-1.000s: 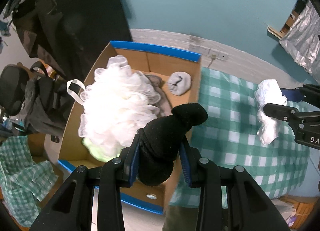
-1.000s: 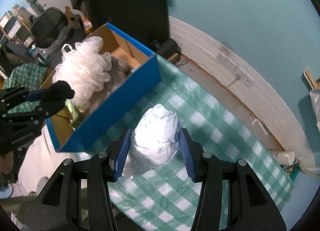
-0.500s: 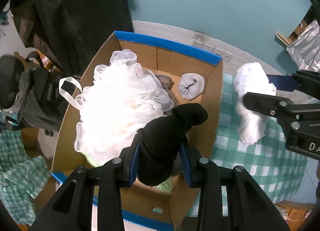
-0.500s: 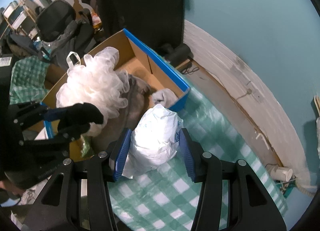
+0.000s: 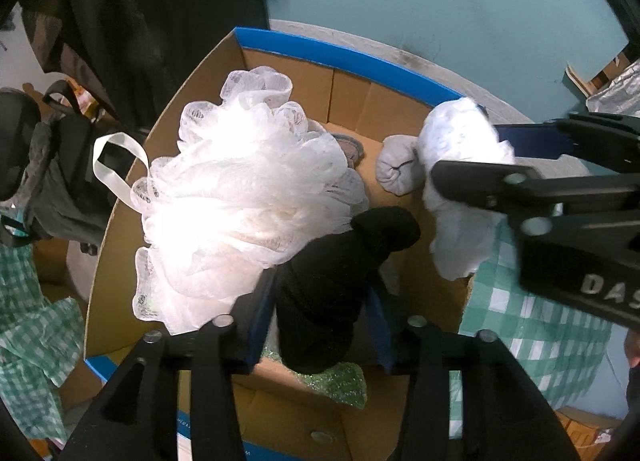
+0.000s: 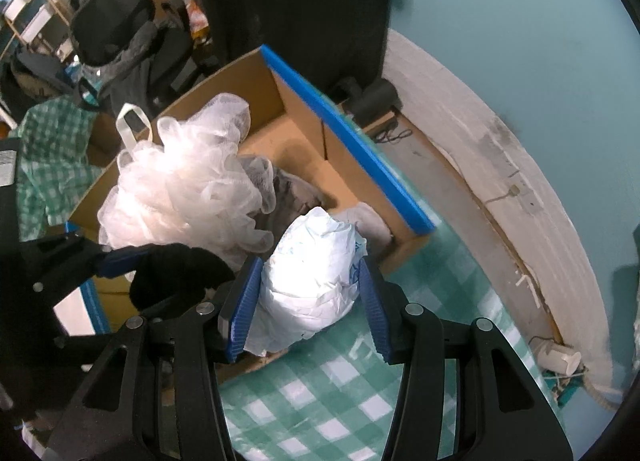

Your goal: Organize soft objects

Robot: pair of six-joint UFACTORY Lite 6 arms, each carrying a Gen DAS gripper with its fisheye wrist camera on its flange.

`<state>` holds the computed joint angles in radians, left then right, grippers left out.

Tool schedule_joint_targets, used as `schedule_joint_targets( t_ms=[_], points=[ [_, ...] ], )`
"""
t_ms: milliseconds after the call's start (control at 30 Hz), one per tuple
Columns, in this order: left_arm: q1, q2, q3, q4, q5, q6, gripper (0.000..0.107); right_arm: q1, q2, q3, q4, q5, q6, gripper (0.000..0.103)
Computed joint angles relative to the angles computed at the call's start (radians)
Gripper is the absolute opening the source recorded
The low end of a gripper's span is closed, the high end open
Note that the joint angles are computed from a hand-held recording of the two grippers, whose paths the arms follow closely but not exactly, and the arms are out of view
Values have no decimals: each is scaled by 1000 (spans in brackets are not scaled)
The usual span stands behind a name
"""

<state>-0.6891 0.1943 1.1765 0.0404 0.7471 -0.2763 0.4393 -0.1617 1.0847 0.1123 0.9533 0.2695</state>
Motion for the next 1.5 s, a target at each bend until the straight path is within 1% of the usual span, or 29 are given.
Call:
schedule_joint_targets(
  t_ms=[100, 133, 167, 233, 267, 367, 467, 767, 1100, 1300, 1500],
  points=[
    [5, -4, -7, -3, 6, 4, 57, 11, 14, 5, -6, -8, 1, 53],
    [3, -4, -6, -3, 10, 1, 61, 16, 15, 7, -14, -9, 4, 55],
    [4, -6, -9, -6, 12, 4, 69, 20, 12, 11, -23, -7, 8, 58],
    [4, -17, -19, -9, 7, 6, 78, 25, 3, 16, -45, -3, 22, 67],
    [-1, -25, -26, -5, 0, 2, 79, 24, -1, 16, -53, -5, 24, 71],
    [-35, -41, -28, 35, 10, -32, 84, 11, -29, 14, -52, 4, 19, 73],
    [-56, -70, -37, 66, 28, -68, 85, 7, -54, 11, -63, 16, 34, 73],
    [-62, -168, -40, 69, 76, -100, 85, 3, -175, -22, -62, 62, 101, 73],
    [-97, -260, 2, 122, 159, -135, 85, 41, -326, -29, -95, 163, 203, 73],
    [-133, -325, 1, 142, 208, -164, 85, 115, -401, 11, -161, 259, 335, 73],
    [-135, -407, -11, 109, 248, -157, 86, 256, -433, 82, -254, 364, 496, 75]
  ],
)
